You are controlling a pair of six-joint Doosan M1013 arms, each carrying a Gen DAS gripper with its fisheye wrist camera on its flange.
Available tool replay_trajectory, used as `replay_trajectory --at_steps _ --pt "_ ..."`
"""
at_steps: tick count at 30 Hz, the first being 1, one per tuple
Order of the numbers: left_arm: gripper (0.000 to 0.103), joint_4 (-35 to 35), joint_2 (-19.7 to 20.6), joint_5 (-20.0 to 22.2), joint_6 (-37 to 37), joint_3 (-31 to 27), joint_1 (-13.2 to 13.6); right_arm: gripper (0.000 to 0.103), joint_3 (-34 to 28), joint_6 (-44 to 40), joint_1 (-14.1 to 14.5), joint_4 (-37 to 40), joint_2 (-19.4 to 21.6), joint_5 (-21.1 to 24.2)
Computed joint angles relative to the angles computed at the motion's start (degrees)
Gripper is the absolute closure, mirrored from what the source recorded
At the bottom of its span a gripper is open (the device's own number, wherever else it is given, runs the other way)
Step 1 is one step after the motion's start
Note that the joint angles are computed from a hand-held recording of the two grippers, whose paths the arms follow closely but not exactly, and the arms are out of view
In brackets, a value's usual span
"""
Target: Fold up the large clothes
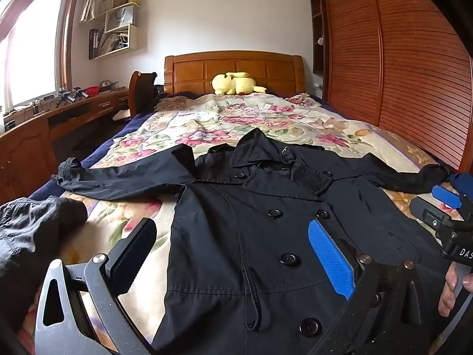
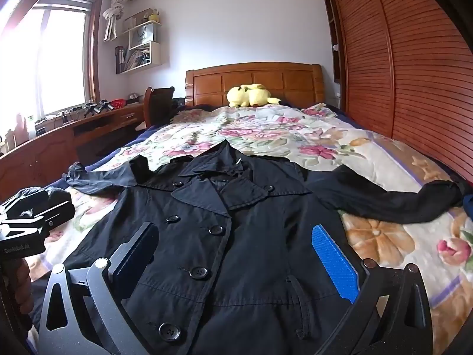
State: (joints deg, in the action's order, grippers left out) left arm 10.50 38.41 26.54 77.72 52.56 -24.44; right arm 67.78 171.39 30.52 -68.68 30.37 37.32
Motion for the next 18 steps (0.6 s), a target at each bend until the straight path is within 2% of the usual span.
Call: replay_trajectory --at_steps 18 --pt "0.0 -0.3 0.1 -0.1 0.8 -0.2 0.4 0.0 0.1 0.9 0.0 -1.0 -0.1 -0.3"
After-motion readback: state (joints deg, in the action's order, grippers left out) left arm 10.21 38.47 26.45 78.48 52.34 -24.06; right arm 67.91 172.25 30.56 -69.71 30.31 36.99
